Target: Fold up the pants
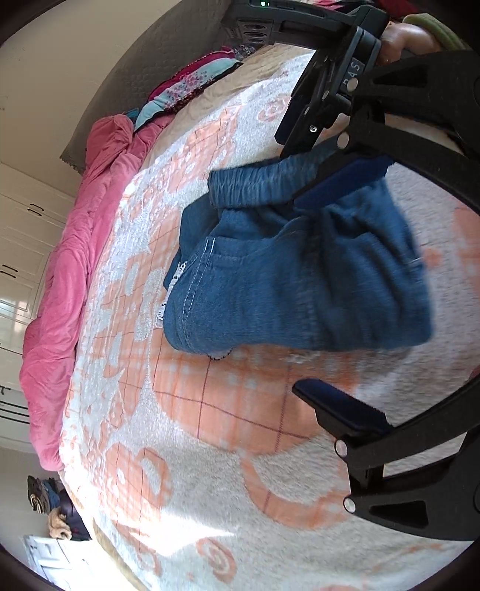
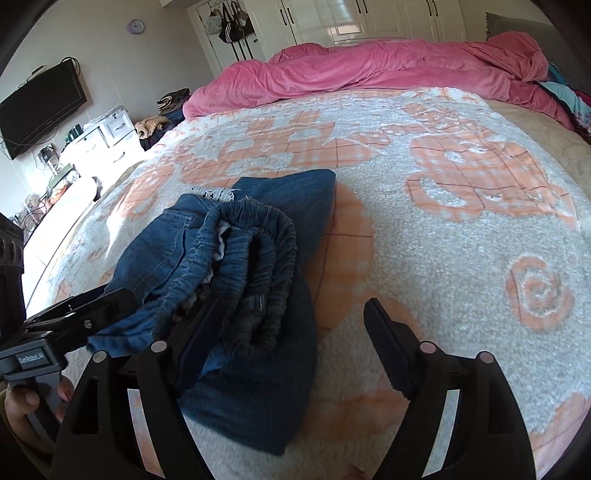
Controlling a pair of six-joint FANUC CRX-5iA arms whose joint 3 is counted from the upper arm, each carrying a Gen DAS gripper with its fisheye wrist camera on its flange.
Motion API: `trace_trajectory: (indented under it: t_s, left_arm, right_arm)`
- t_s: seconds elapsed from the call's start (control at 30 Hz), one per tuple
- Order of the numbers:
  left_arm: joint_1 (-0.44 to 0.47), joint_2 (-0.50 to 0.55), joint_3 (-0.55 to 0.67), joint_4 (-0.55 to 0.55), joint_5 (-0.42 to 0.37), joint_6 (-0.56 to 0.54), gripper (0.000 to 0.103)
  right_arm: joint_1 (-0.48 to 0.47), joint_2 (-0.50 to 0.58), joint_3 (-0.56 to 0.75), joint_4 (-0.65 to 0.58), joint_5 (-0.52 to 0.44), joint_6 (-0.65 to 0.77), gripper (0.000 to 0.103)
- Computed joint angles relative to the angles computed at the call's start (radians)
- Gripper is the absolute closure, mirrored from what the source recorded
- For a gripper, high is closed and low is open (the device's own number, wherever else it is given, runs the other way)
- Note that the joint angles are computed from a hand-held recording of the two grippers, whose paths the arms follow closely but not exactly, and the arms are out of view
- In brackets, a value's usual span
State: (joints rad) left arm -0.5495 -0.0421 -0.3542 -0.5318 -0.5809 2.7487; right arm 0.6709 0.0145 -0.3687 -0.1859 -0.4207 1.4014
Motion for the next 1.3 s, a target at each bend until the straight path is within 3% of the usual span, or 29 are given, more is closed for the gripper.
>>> trace_trajectory:
  t_s: [0.07, 0.33, 0.4, 0.47, 0.63, 1.07, 1.3]
  left_arm:
    - [-0.033, -0.013, 0.007, -0.034, -0.038, 0.035, 0.012]
    - [-0.149, -0.062, 0.02, -0.133, -0.174, 0.153, 0.01]
    - [-0.174, -0.071, 0.023, -0.148, -0.207, 0.173, 0.01]
    - [-0.196, -0.083, 0.021, -0.159, -0.227, 0.19, 0.01]
    - [-0.269, -0.102, 0.034, -0.2, -0.316, 0.226, 0.01]
    - [-0.454, -0.128, 0.074, -0.297, -0.501, 0.342, 0.01]
    - [-0.523, -0.115, 0.087, -0.348, -0.563, 0.42, 0.01]
  right_arm:
    - [0.01, -0.022, -0.028, 0.042, -0.001, -0.041, 0.014]
    - [0.058, -0.169, -0.192, 0.175, 0.053, -0.178, 0.012]
    - [0.081, -0.211, -0.241, 0.248, 0.067, -0.246, 0.005]
    - [0.111, -0.256, -0.305, 0.377, 0.092, -0.371, 0.005]
    - [0.151, -0.356, -0.403, 0.57, 0.111, -0.549, 0.005]
    - [0.199, -0.539, -0.504, 0.778, 0.096, -0.749, 0.005]
    - [0.211, -0.616, -0.57, 0.913, 0.1, -0.871, 0.005]
